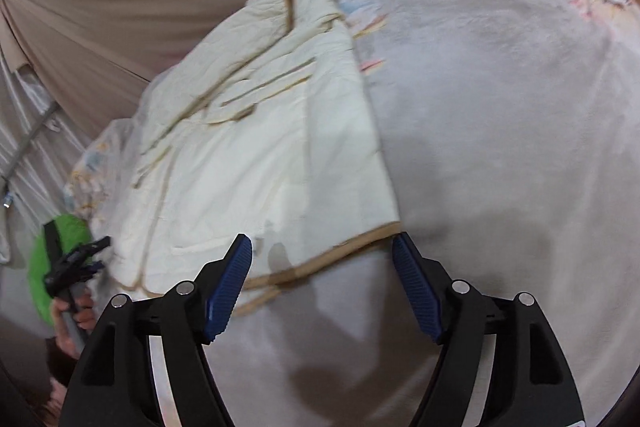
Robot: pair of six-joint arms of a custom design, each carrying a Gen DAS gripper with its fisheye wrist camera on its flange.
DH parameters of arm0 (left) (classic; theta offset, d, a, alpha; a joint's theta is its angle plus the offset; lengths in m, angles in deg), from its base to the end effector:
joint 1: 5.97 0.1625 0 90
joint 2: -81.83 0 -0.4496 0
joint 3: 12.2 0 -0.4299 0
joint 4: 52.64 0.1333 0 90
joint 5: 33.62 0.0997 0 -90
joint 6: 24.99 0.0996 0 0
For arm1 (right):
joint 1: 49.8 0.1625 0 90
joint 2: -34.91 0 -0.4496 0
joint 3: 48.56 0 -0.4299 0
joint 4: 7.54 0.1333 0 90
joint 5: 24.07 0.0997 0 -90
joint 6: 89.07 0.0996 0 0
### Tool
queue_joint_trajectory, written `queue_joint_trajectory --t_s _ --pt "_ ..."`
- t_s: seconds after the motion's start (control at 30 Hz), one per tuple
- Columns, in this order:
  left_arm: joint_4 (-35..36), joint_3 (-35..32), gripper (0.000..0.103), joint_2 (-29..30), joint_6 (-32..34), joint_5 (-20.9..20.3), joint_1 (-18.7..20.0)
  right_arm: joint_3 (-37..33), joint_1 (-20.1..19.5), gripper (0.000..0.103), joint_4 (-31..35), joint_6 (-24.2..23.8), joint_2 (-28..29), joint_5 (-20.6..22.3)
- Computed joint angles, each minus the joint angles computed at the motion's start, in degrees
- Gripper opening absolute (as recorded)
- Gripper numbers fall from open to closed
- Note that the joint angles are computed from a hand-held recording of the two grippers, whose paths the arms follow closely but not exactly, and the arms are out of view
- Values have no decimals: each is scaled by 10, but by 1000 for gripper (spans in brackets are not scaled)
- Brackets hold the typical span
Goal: Fold large clothes
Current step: 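Grasp the hem piping with both tools and lift it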
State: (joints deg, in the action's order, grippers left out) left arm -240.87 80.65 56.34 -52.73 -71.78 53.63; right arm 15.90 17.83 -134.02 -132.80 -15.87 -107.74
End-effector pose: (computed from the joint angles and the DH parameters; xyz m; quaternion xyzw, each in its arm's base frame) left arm -0.1659 -0.7009 -0.0425 -0.0962 0.8694 -0.4139 0.2520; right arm -0.1833 -0.8245 0.3565 0.1921 -0.9598 0.1949 0.0623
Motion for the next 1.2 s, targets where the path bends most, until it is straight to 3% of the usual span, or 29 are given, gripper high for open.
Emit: queue_joint_trajectory --t_s 0.1,0.17,0.23,0.27,0.3,0.4,0.67,0.73,0.8,0.87,0.93,1.0,1.07,1.2 --pt "-6 -6 77 5 -11 3 -2 4 5 75 -21 19 6 -5" --pt "-9 -2 55 2 -18 -6 -3 3 6 66 -28 24 8 0" --pt "-19 3 36 0 -17 -6 -7 4 8 26 -31 31 9 -1" --pt "-20 5 24 0 -20 10 -12 4 7 18 -24 35 8 7" --pt "-31 9 20 -1 -13 13 -15 9 6 13 -28 38 4 16" --pt "-81 32 13 -6 10 12 -28 65 4 7 -99 9 -28 42" --pt "-257 134 11 -14 72 37 -113 189 -46 6 -148 -55 -141 194" --pt "-318 168 11 -14 82 56 -145 212 -72 6 -131 -75 -174 253" --pt "-385 195 11 -14 98 76 -176 232 -105 6 -94 -108 -208 339" --pt "-475 211 11 -9 145 105 -212 247 -129 5 -51 -154 -239 417" --pt "-580 201 11 3 231 117 -241 263 -138 5 -39 -185 -264 461" --pt "-637 178 11 13 310 126 -257 278 -137 5 -68 -188 -277 484" --pt "-646 161 11 12 354 121 -256 274 -129 4 -80 -180 -273 484" --pt "-528 138 11 -11 300 100 -205 245 -94 4 -142 -124 -231 424"
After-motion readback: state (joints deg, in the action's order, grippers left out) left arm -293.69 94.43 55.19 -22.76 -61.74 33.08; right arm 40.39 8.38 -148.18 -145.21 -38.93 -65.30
